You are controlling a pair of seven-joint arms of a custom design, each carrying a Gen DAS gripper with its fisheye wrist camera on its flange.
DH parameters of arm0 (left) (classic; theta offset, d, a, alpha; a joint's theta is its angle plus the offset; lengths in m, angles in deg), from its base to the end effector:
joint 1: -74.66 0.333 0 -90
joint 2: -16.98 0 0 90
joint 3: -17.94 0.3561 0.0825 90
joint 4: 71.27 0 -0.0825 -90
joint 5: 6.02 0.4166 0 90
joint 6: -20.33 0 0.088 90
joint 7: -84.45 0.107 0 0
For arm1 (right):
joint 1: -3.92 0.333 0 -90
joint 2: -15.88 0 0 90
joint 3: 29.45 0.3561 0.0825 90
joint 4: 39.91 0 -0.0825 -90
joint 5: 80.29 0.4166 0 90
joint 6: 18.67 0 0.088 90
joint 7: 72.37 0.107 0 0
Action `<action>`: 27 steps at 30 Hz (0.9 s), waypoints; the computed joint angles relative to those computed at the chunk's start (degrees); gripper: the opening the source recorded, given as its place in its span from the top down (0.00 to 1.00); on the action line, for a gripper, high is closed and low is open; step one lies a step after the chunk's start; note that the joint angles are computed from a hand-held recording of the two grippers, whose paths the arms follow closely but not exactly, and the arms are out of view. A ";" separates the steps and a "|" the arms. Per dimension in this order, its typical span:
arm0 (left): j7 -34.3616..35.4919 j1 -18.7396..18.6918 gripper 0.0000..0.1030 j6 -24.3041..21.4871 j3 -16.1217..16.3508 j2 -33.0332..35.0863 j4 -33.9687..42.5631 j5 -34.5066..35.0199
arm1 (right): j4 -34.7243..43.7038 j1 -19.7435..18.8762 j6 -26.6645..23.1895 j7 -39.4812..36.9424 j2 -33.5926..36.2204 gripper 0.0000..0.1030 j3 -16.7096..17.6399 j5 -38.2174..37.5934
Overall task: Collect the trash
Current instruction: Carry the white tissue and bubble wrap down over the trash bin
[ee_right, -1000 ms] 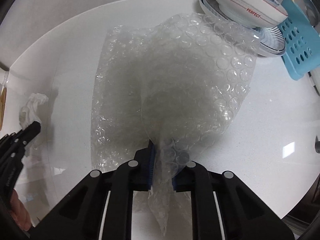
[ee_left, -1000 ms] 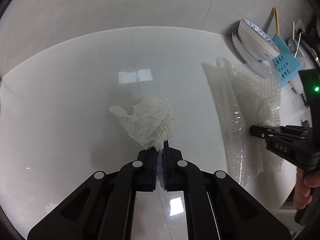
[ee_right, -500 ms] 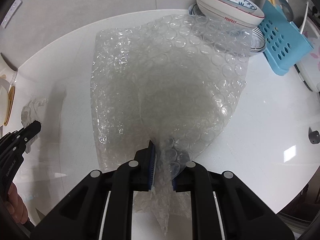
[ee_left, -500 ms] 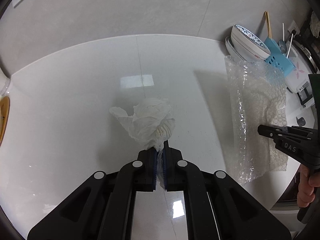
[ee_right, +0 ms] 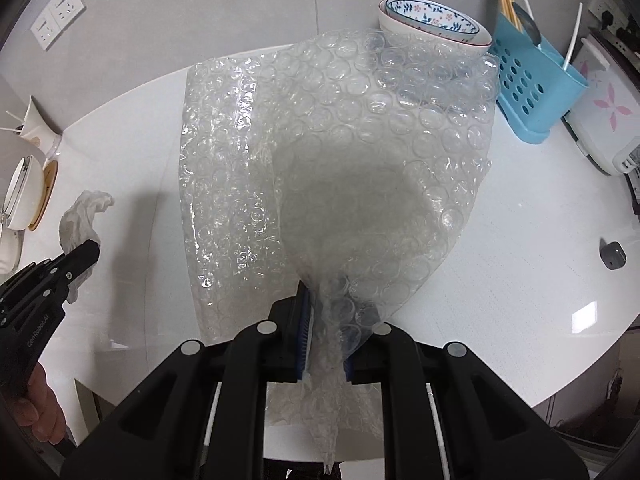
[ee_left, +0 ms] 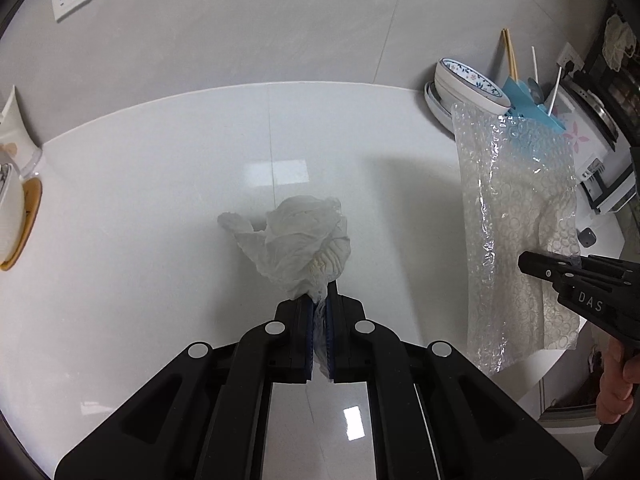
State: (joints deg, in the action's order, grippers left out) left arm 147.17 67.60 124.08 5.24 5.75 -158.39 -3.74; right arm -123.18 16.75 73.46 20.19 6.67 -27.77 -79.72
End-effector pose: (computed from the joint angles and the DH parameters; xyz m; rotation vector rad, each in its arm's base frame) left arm 0.4894 -0.1924 0.8237 -2.1194 1.8700 -0.6020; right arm 0.5019 0.1331 0.8170 -2.2334 1.8073 -0.2654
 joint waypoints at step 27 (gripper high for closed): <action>-12.19 -1.57 0.97 -7.61 -5.07 -12.76 -6.47 -1.05 | -10.67 -0.77 4.47 -10.75 -11.71 0.88 -3.66 4.13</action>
